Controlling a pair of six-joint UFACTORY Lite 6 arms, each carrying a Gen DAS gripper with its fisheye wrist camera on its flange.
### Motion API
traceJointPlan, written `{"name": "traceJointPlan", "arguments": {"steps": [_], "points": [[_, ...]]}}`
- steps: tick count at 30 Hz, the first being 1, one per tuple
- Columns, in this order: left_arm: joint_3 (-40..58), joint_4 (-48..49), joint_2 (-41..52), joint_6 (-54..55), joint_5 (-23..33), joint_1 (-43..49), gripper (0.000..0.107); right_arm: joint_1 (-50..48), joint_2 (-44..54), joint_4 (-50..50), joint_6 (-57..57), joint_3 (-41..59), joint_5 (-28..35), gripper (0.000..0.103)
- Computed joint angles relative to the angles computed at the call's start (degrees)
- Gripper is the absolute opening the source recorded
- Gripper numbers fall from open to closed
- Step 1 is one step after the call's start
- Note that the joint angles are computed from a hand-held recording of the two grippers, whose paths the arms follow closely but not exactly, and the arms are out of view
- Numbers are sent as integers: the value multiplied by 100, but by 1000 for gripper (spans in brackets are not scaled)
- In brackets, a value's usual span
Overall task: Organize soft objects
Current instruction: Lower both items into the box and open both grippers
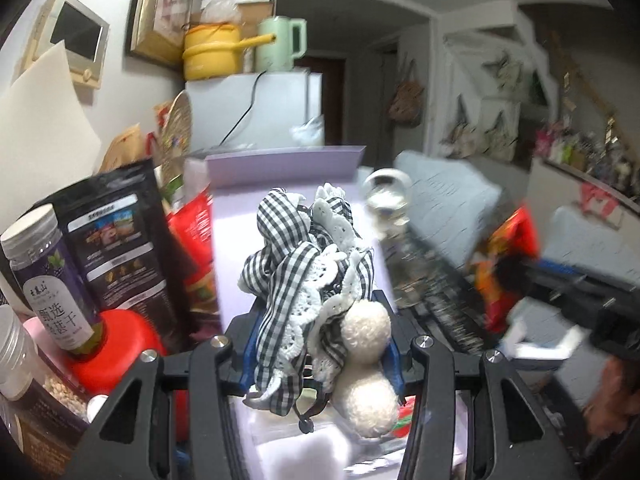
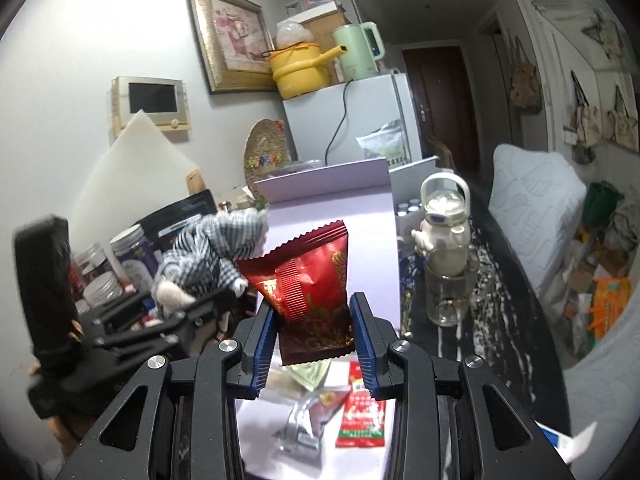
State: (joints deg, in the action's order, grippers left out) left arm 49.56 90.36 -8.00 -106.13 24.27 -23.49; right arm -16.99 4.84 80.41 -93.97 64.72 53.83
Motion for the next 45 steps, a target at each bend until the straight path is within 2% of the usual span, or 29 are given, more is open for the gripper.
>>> {"name": "traceJointPlan", "arguments": {"steps": [11, 19, 24, 27, 30, 34, 36, 38, 42, 45], "points": [[816, -600, 1553, 717, -390, 409, 48, 714, 634, -334, -34, 269, -1116, 35], [1429, -2734, 2484, 2652, -852, 754, 48, 1078, 1057, -520, 40, 401, -1580, 36], [1818, -3308, 2965, 3231, -482, 722, 50, 1243, 1303, -633, 136, 508, -1870, 36], [2132, -3965, 3340, 3840, -268, 759, 50, 1333, 1331, -607, 69, 471, -2070, 36], [2221, -4309, 3504, 4143, -352, 862, 51, 1354, 1449, -666, 114, 547, -2087, 36], [2326, -4330, 3618, 4241, -254, 827, 57, 1346, 1660, -874, 381, 747, -2020, 36], [2526, -4741, 3789, 4657, -151, 861, 63, 1344, 1728, -959, 480, 804, -2001, 36], [2741, -5242, 3990, 5116, -101, 918, 64, 1389, 1742, -1018, 519, 791, -2106, 36], [2823, -5040, 4063, 4939, 13, 867, 65, 1537, 1742, -1043, 443, 717, -2421, 36], [2825, -5033, 4061, 4894, 46, 858, 65, 1607, 1927, -1262, 656, 844, -2421, 36]]}}
